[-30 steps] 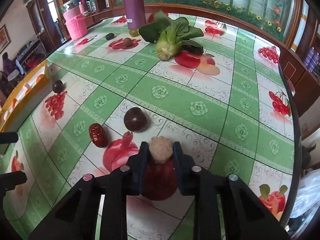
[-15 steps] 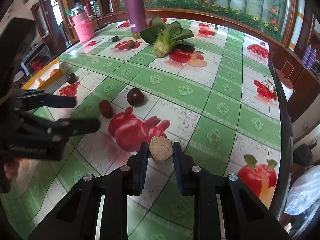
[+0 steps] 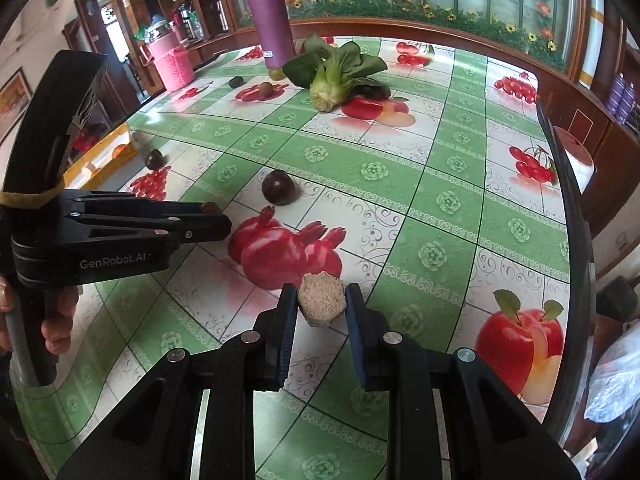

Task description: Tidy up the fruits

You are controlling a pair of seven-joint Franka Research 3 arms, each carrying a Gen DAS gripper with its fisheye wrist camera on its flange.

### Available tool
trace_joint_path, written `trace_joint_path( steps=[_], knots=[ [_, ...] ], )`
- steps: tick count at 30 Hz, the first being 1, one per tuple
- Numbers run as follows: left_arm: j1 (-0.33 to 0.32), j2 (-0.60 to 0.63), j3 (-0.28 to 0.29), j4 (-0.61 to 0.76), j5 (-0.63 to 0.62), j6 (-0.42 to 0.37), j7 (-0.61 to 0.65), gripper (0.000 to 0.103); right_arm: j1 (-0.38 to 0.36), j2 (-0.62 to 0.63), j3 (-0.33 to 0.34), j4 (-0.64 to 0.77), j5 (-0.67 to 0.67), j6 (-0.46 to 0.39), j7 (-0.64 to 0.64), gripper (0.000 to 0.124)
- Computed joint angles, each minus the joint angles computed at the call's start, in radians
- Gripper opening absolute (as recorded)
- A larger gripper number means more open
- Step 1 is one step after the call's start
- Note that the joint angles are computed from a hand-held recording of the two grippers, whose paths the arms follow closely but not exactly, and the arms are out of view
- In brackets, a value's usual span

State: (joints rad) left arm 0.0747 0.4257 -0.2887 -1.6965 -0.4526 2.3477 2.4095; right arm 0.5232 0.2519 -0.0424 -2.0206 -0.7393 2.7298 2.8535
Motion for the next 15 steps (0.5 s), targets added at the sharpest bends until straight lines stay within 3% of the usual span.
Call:
trace_joint_path(
  steps=[10, 15],
  knots=[
    [0.041, -0.169, 0.038, -0.18, -0.081, 0.05, 0.112, 0.032, 0.025, -0.029, 0.042, 0.009, -0.006, -0.064, 0.001, 0.024],
    [0.057, -0.222, 0.08, -0.209, -0.149, 0.004, 0.177, 0.032, 0.045, -0.028, 0.069, 0.042, 0.015, -0.135, -0.005, 0.024]
  ],
)
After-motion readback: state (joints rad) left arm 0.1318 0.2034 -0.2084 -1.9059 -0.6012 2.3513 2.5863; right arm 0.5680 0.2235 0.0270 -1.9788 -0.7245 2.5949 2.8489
